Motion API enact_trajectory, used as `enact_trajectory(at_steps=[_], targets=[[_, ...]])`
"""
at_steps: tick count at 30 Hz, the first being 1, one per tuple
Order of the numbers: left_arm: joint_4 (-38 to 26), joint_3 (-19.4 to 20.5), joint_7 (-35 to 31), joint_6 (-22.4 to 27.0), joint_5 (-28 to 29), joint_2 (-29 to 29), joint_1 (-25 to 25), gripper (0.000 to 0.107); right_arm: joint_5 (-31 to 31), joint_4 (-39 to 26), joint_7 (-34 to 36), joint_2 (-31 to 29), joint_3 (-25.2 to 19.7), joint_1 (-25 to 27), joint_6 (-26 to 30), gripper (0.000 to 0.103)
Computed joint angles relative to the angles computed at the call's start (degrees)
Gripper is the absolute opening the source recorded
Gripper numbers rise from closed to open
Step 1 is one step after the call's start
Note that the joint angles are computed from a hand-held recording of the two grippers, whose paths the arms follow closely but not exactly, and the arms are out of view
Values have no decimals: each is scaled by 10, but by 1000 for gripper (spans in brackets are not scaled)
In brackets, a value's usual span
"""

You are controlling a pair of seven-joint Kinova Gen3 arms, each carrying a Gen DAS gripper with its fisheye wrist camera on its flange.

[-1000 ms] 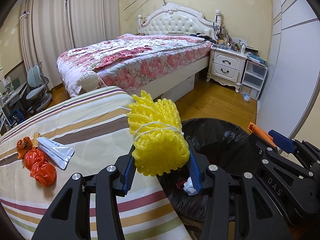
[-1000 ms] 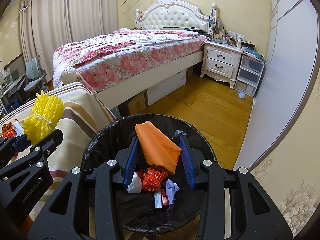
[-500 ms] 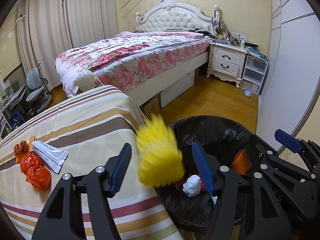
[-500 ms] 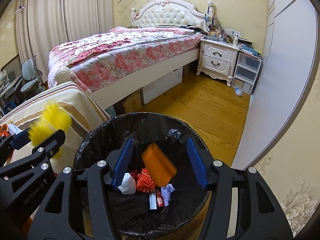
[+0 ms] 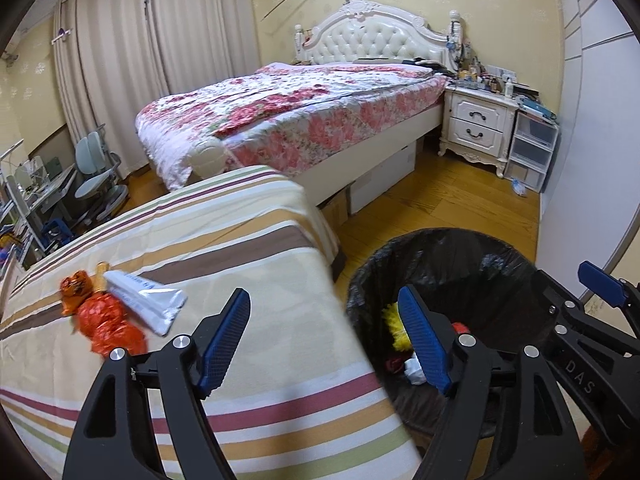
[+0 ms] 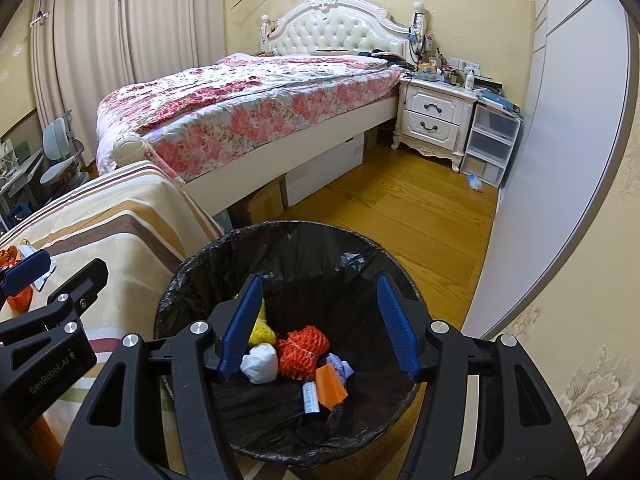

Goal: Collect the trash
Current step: 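Move the left tool to the red plastic bags and grasp them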

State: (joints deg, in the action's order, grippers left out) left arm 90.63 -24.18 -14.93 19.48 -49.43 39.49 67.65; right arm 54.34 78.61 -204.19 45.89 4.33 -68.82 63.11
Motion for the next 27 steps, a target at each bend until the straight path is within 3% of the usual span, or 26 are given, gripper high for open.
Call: enact_trajectory(at_steps=[10,14,18,22,24,27], targets=[[61,-16,94,65,-32,-26,-17,77,-15,-90,78,38,-3,-8,-44,61],[68,11,115,85,-35,-33,-66,77,-34,-142,125,60,6,-9,-69,61],[80,42,129,72,-52,-42,-114,77,-68,-207,194,89,12,-10,-70,61],[107,69,127,32,-69,-59,-153,56,-102,-257,245,111,25,-16,-57,61],[119,60,133,10,-78,-63,-150,48,-116,-269,257,116,31,-17,-57,61],[134,36,140,-10,-95,-67,-133,44,-136,-301,292,130,33,-14,-50,61]])
